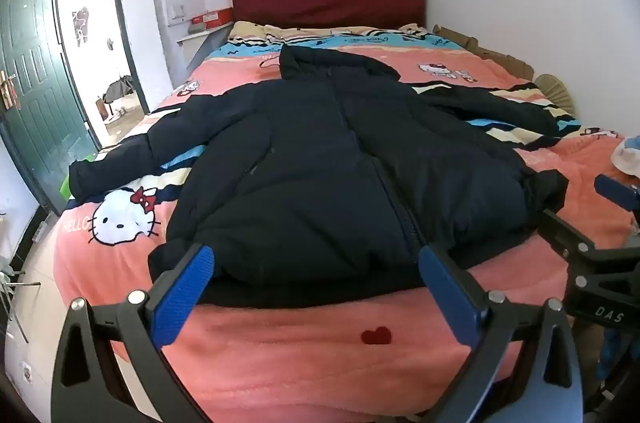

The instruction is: Fold large clothes

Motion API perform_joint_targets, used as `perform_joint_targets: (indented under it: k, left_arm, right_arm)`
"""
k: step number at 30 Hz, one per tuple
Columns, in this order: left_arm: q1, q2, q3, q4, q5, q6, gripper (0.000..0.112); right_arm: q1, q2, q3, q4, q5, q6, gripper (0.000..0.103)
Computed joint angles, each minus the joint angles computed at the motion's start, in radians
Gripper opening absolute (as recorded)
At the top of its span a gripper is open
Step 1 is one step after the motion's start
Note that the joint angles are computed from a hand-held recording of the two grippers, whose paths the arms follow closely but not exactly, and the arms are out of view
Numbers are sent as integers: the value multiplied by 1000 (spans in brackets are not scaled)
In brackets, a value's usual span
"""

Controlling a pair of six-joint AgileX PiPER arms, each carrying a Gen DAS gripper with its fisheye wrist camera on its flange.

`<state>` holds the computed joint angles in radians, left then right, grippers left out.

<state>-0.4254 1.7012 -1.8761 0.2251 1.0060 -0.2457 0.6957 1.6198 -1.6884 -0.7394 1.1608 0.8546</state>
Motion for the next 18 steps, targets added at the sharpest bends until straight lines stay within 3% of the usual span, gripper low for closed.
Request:
perform_joint_targets:
  k: [18]
  left_arm:
    - [24, 39, -38, 0, 17, -1, 103]
  right_arm:
    - [-22, 25, -20, 19, -2, -35, 103]
